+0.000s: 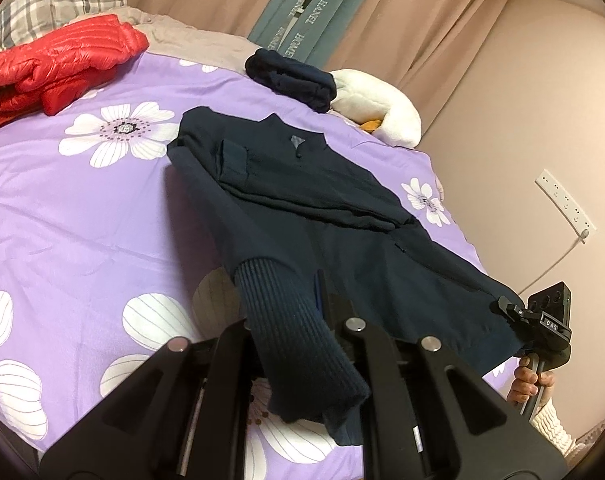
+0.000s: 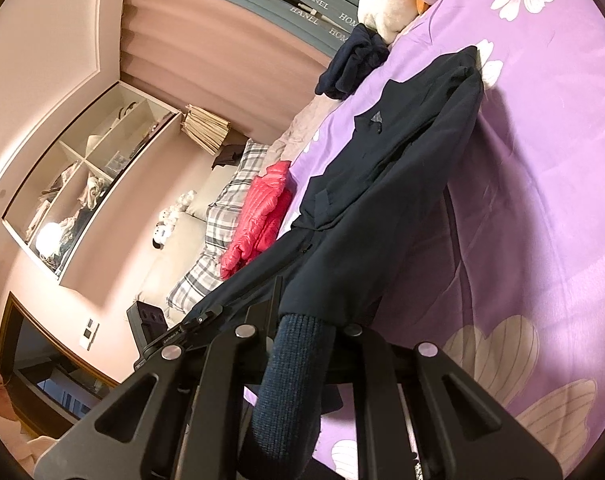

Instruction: Fold large clothes

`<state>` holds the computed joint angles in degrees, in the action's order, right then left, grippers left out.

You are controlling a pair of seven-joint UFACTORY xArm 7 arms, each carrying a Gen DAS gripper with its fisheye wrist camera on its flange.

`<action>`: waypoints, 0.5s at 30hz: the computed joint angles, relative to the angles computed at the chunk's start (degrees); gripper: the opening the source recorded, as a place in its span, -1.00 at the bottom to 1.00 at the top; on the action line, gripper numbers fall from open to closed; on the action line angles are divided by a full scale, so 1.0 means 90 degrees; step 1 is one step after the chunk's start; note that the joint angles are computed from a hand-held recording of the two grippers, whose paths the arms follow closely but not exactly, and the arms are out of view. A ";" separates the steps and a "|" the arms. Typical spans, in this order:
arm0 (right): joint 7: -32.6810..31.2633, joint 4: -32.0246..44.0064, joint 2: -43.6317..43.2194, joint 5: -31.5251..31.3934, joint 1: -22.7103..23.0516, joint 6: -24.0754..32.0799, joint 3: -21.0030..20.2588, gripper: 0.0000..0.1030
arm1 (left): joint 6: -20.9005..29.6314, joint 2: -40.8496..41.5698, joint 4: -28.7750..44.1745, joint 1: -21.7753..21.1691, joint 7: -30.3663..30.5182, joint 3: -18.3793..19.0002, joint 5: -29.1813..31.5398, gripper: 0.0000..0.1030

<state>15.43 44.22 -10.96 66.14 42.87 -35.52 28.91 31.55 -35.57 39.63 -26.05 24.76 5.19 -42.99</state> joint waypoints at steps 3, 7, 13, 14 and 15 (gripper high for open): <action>-0.0036 0.0000 -0.0071 -0.0005 -0.0005 0.0010 0.0011 -0.77 | 0.0054 -0.0069 0.0030 0.0014 -0.0048 -0.0031 0.0069 -0.82; -0.0134 0.0045 -0.0147 -0.0025 -0.0041 0.0020 0.0060 -0.77 | 0.0108 -0.0234 -0.0001 0.0017 -0.0108 -0.0040 0.0135 -0.82; -0.0257 0.0119 -0.0285 -0.0168 -0.0133 0.0114 0.0126 -0.77 | 0.0194 -0.0549 -0.0043 -0.0020 -0.0229 -0.0006 0.0229 -0.82; -0.0279 0.0135 -0.0306 -0.0198 -0.0153 0.0120 0.0147 -0.77 | 0.0215 -0.0617 -0.0057 -0.0020 -0.0249 -0.0003 0.0256 -0.82; -0.0332 0.0168 -0.0331 -0.0209 -0.0177 0.0122 0.0180 -0.77 | 0.0232 -0.0680 -0.0067 -0.0021 -0.0276 -0.0007 0.0284 -0.82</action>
<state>12.44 45.72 -13.93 64.26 41.28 -34.41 30.53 33.64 -41.69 39.03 -26.23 22.27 5.13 -40.44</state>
